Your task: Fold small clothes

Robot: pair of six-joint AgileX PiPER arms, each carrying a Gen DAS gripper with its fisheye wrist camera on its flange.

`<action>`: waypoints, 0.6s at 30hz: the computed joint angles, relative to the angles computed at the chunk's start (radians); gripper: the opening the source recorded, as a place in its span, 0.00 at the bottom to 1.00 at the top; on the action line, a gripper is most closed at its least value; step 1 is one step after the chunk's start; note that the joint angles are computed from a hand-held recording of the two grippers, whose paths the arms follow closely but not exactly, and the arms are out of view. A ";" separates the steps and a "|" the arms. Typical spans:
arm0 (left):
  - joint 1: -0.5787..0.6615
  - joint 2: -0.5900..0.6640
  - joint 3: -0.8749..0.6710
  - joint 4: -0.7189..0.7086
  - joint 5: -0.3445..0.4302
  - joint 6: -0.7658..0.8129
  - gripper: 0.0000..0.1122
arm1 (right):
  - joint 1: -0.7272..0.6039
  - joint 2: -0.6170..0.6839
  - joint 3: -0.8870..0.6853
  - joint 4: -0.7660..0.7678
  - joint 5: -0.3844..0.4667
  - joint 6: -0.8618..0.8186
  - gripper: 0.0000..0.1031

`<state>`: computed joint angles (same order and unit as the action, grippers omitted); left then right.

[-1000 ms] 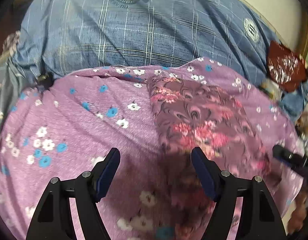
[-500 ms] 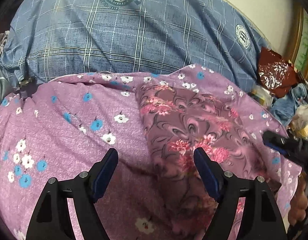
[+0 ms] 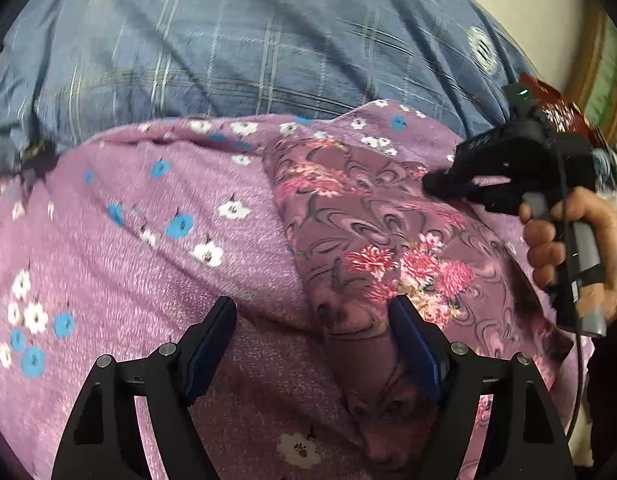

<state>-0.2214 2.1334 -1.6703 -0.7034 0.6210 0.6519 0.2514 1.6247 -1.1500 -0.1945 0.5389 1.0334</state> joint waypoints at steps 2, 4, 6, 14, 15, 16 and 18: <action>0.004 -0.005 0.004 -0.003 0.002 -0.009 0.71 | 0.026 0.002 -0.036 0.067 -0.023 -0.098 0.18; 0.001 -0.018 0.021 -0.001 -0.012 -0.001 0.70 | 0.060 0.065 -0.141 0.195 0.012 -0.274 0.18; 0.001 -0.033 0.041 -0.008 -0.013 0.029 0.70 | 0.076 0.148 -0.250 0.283 0.077 -0.394 0.18; 0.048 0.000 0.011 -0.084 0.080 0.088 0.71 | 0.026 0.493 -0.620 0.308 0.252 -0.350 0.11; 0.051 0.006 -0.003 -0.082 0.094 0.084 0.71 | 0.020 0.494 -0.622 0.308 0.255 -0.339 0.11; 0.052 0.010 -0.015 -0.074 0.104 0.080 0.71 | 0.016 0.468 -0.583 0.328 0.219 -0.349 0.11; 0.054 0.005 -0.019 -0.077 0.106 0.078 0.68 | 0.024 0.339 -0.412 0.342 0.070 -0.365 0.18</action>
